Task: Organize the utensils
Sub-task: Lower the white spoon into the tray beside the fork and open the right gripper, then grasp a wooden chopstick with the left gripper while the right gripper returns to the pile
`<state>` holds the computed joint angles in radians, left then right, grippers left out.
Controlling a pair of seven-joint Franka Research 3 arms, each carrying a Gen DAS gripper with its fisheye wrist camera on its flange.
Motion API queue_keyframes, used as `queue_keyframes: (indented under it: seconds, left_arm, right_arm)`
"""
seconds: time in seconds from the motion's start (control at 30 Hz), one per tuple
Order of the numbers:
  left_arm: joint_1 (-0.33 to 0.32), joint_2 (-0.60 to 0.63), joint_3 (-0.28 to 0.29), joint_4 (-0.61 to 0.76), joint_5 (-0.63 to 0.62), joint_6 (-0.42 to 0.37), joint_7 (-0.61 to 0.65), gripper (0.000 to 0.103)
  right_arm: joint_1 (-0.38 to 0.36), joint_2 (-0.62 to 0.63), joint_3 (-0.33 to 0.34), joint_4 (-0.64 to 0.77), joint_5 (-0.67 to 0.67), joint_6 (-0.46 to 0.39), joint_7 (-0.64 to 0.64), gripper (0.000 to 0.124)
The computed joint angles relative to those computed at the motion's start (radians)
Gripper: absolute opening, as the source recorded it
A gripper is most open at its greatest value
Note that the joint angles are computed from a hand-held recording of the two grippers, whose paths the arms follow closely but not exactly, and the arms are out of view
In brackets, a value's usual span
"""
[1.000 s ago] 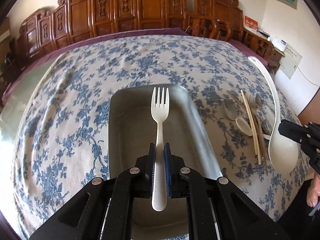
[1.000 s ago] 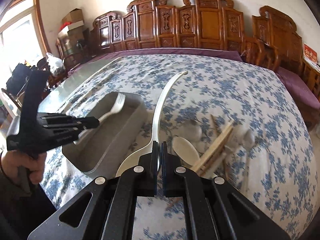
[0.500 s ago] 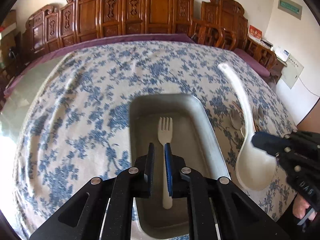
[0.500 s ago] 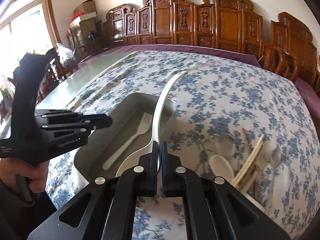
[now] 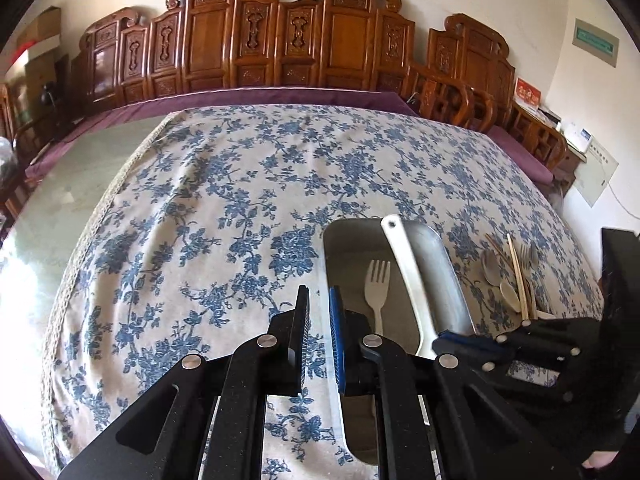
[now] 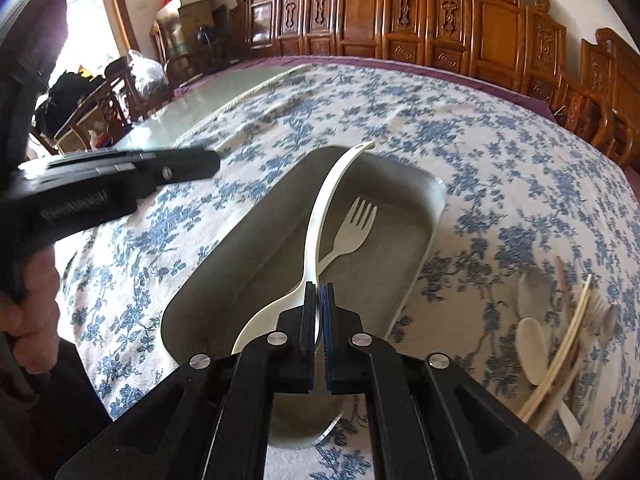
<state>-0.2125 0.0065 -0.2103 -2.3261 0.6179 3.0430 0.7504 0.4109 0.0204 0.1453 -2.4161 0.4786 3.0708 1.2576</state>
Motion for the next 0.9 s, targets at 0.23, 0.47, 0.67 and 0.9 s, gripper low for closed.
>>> queue_keyframes:
  seconds: [0.23, 0.47, 0.67, 0.9]
  left_arm:
    - [-0.002, 0.0, -0.001, 0.003, 0.011, -0.005, -0.001, 0.009]
    - [-0.02, 0.003, -0.015, 0.007, -0.024, 0.007, 0.028, 0.009]
    - [-0.055, 0.012, -0.032, 0.023, -0.019, 0.017, 0.043, 0.017]
    - [-0.099, 0.025, -0.051, 0.039, -0.035, 0.024, 0.074, 0.018]
  right_arm:
    - [-0.012, 0.009, 0.033, 0.012, 0.187, -0.003, -0.169, 0.005]
    - [0.031, -0.126, -0.023, -0.073, 0.401, 0.035, -0.348, 0.005]
    - [-0.08, -0.273, -0.019, -0.215, 0.223, 0.076, -0.186, 0.005]
    - [-0.277, -0.339, 0.027, -0.306, 0.032, 0.086, -0.032, 0.005]
